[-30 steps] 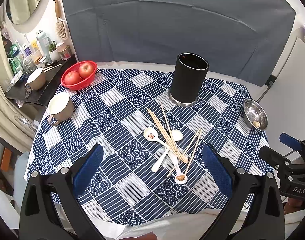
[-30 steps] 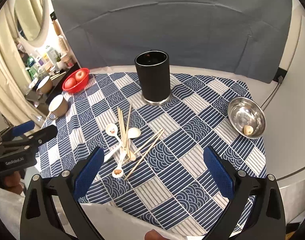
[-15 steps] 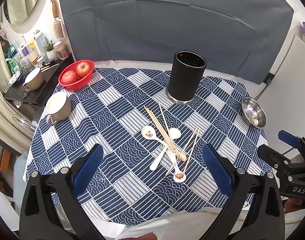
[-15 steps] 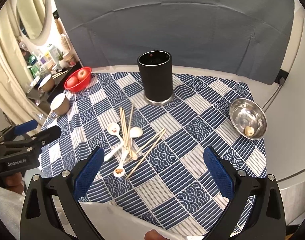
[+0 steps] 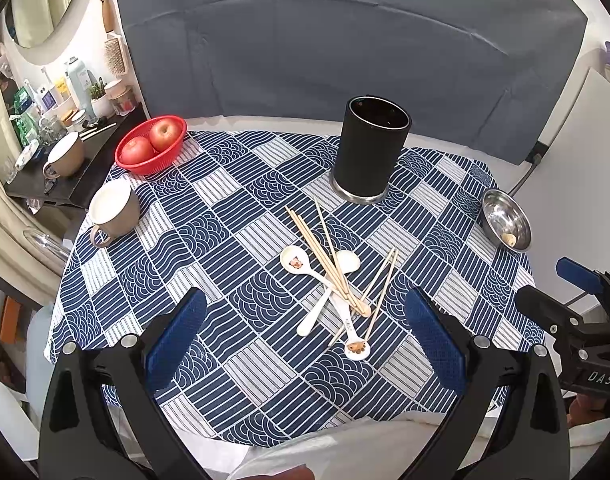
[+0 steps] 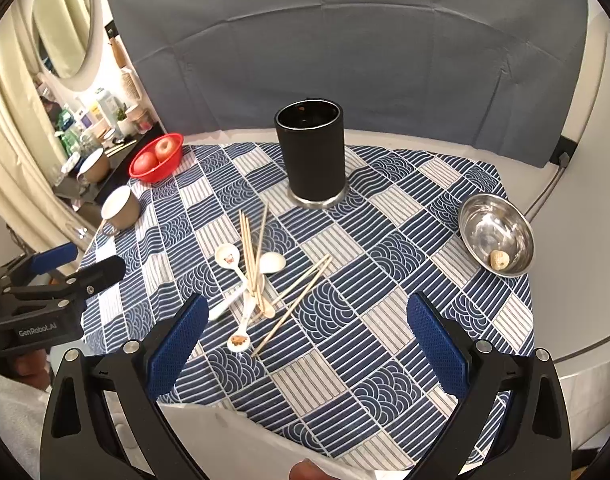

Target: Organize utensils

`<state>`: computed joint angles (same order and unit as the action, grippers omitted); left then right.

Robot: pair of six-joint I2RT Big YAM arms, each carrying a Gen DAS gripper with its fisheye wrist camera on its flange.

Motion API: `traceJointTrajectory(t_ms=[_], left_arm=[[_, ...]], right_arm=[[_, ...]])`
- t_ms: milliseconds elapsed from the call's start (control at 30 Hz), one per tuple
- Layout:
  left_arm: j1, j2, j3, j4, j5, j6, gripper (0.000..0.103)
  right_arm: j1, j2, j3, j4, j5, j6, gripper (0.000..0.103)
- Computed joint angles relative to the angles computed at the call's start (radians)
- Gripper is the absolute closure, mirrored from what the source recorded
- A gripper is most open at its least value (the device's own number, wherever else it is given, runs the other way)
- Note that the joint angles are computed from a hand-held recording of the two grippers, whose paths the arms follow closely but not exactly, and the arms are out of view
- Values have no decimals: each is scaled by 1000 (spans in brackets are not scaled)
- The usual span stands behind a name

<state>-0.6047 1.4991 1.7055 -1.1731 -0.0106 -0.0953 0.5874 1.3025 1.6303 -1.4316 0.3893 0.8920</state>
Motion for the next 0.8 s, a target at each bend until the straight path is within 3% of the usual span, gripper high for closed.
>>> traceJointTrajectory(t_ms=[133,800], left_arm=[[-14,-4,-5,4,-31,19,6],[-17,-1,3,-6,-30,45,6]], right_arm=[[2,-4,-6,1,1,2,8],[5,-16,-16,-19,-10,40,8]])
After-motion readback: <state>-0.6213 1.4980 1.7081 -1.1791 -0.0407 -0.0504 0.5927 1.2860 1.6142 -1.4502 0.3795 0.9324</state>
